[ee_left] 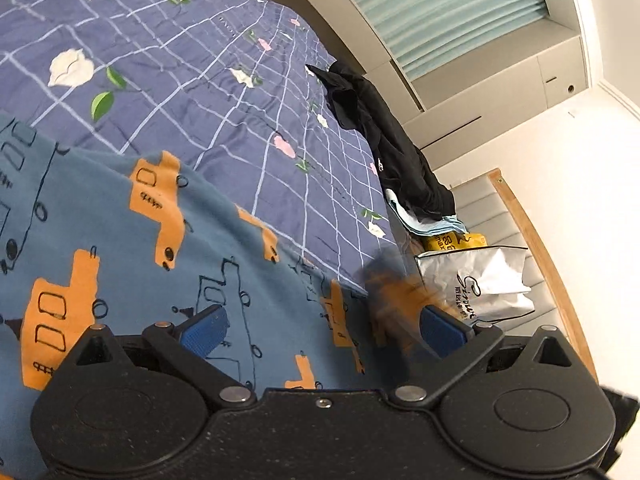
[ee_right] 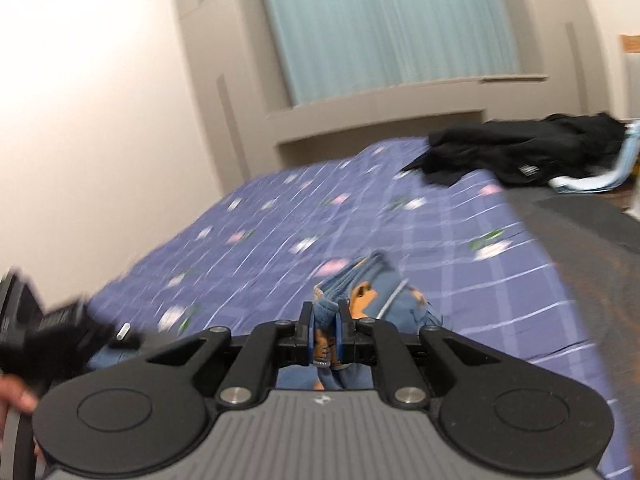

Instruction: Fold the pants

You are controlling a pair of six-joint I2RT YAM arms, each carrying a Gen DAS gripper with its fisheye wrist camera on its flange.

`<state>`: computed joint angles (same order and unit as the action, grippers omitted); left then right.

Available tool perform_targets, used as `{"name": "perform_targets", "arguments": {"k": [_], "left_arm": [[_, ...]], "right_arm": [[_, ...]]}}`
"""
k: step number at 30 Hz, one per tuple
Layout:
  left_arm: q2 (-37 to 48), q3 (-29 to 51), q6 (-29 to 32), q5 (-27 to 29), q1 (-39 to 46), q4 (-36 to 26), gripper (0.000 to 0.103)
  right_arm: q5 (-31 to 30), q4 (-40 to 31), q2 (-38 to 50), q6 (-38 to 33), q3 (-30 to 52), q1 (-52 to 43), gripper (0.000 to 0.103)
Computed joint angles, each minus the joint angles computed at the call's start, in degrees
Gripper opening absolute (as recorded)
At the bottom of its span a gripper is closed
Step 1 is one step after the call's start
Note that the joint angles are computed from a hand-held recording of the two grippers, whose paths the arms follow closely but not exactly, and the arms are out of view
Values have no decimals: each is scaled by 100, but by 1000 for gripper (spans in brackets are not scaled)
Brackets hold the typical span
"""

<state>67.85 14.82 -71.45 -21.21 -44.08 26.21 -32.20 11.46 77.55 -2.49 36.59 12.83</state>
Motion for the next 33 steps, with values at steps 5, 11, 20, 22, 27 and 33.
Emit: {"name": "perform_targets", "arguments": {"k": [5,11,20,22,27,33], "left_arm": [[157,-123,-35,128,46,235,102],[848,167,300,637,314,603,102],[2017,1591,776,875,504,-355,71],[2175,1794,715,897,503,-517,55],[2356,2176,775,589,343,-1032,28],[2303,2373,974,283,173,-1374,11]], "right_arm": [[716,96,152,-185,-404,971,11],[1802,1043,298,-275,-1208,1754,12],[2763,1992,365,-611,-1758,2394,18],[2798,2051,365,-641,-1784,2395,18],[2914,2090,285,-619,-1843,2432,20],[2980,1949,162,-594,-1851,2466,15]]}}
